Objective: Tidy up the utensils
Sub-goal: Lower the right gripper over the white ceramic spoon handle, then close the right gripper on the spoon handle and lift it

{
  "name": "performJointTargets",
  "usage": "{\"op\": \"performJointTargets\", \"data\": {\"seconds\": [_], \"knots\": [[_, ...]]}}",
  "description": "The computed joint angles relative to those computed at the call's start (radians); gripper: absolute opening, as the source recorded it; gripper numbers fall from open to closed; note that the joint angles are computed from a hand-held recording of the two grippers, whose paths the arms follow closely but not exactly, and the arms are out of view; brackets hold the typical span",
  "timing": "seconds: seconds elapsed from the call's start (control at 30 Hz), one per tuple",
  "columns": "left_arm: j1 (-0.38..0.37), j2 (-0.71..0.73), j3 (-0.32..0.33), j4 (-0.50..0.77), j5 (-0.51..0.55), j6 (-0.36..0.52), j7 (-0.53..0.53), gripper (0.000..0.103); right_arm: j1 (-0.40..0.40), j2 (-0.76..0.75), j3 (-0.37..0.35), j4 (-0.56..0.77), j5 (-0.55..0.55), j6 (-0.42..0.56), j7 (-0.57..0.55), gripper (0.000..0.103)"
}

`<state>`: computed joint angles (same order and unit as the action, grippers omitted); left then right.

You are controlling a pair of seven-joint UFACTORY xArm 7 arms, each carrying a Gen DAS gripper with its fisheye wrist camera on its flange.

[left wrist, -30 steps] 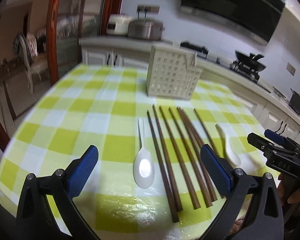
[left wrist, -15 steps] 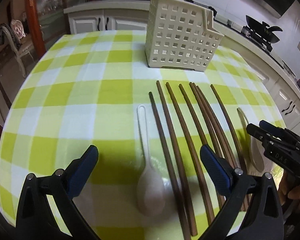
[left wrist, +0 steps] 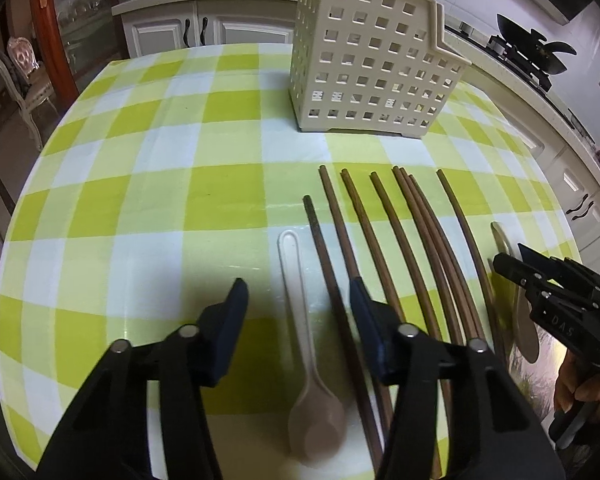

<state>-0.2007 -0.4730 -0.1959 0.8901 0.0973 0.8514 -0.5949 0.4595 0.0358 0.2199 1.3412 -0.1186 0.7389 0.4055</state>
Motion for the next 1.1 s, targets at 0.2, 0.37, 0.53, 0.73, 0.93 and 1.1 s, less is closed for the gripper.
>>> {"op": "performJointTargets", "data": {"seconds": [0.2,0.37,0.53,0.73,0.93,1.1], "knots": [[-0.012,0.021,0.005,0.008,-0.005,0.026,0.035,0.024,0.002,0.005,0.0,0.004,-0.006,-0.003,-0.001,0.037],[-0.001,0.042,-0.016,0.02,0.039,0.026,0.008,0.023,0.004,0.015,-0.001,0.014,-0.017,-0.003,0.005,0.037],[-0.002,0.06,-0.032,0.041,0.078,0.057,-0.024,0.023,0.009,0.03,-0.003,0.036,-0.036,0.011,0.009,0.032],[-0.005,0.058,-0.027,0.039,0.079,0.053,-0.055,0.023,0.013,0.028,-0.006,0.033,-0.06,0.017,0.015,0.025],[-0.001,0.054,-0.042,0.033,0.129,0.059,-0.085,0.011,0.008,0.016,-0.008,0.012,-0.065,-0.004,0.03,0.017],[-0.008,0.026,-0.019,0.001,0.101,0.025,-0.065,0.011,-0.004,-0.01,-0.009,-0.023,-0.049,-0.053,0.04,0.017]]}}
